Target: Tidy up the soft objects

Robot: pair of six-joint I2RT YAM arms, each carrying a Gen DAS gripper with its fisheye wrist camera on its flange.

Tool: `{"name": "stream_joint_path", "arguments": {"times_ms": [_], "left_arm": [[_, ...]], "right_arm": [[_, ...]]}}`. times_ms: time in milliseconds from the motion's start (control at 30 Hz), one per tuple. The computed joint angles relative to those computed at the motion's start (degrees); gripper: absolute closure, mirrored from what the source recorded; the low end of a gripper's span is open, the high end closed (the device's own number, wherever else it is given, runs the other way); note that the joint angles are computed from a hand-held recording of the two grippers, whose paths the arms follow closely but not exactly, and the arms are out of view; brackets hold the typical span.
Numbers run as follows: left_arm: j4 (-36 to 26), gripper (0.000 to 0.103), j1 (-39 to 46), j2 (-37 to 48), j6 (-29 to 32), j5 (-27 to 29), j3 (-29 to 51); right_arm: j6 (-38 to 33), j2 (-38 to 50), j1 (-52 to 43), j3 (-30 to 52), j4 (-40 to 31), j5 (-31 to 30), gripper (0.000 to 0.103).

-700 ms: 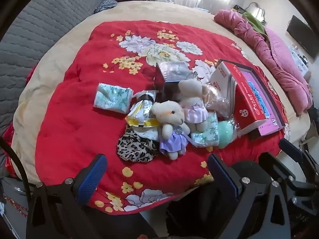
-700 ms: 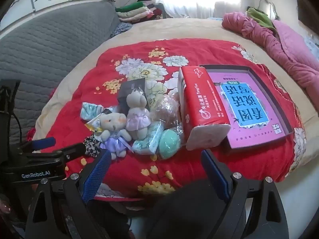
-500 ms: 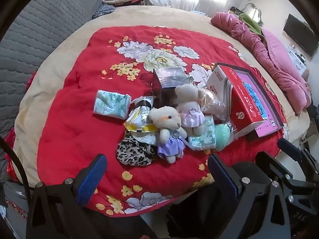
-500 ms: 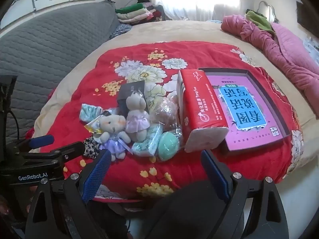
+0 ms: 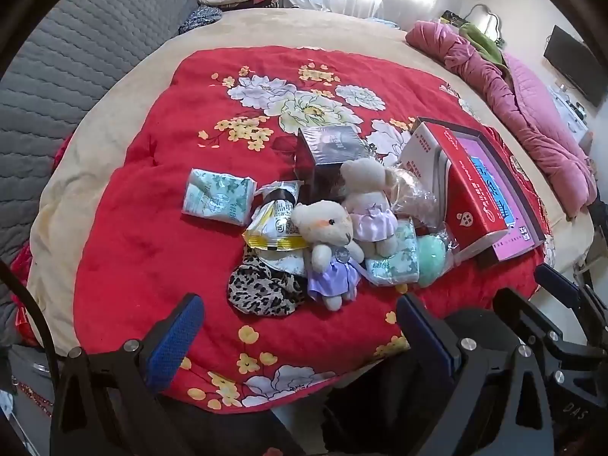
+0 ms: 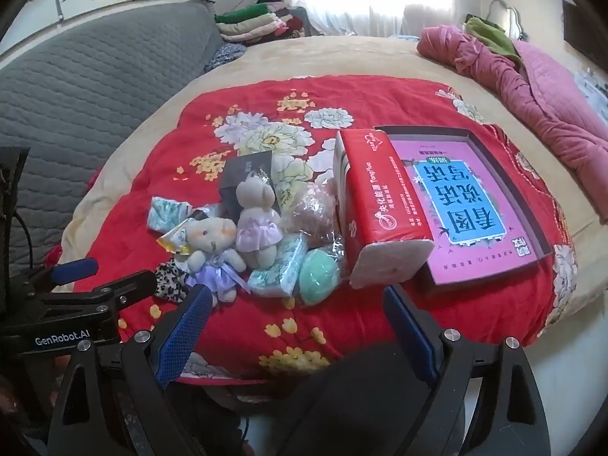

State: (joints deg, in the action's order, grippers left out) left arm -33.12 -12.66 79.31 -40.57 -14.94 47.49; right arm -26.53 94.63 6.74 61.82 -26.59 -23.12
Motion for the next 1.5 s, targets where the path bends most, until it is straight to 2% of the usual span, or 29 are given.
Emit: {"name": "stream_joint_path", "arguments": {"times_ms": [1500], "left_arm": [[-1.19, 0.002, 0.01, -0.94, -0.26, -0.92, 0.09]], "right_arm": [[0.02, -1.63, 1.00, -1.25, 1.01, 1.28, 0.011]]}}
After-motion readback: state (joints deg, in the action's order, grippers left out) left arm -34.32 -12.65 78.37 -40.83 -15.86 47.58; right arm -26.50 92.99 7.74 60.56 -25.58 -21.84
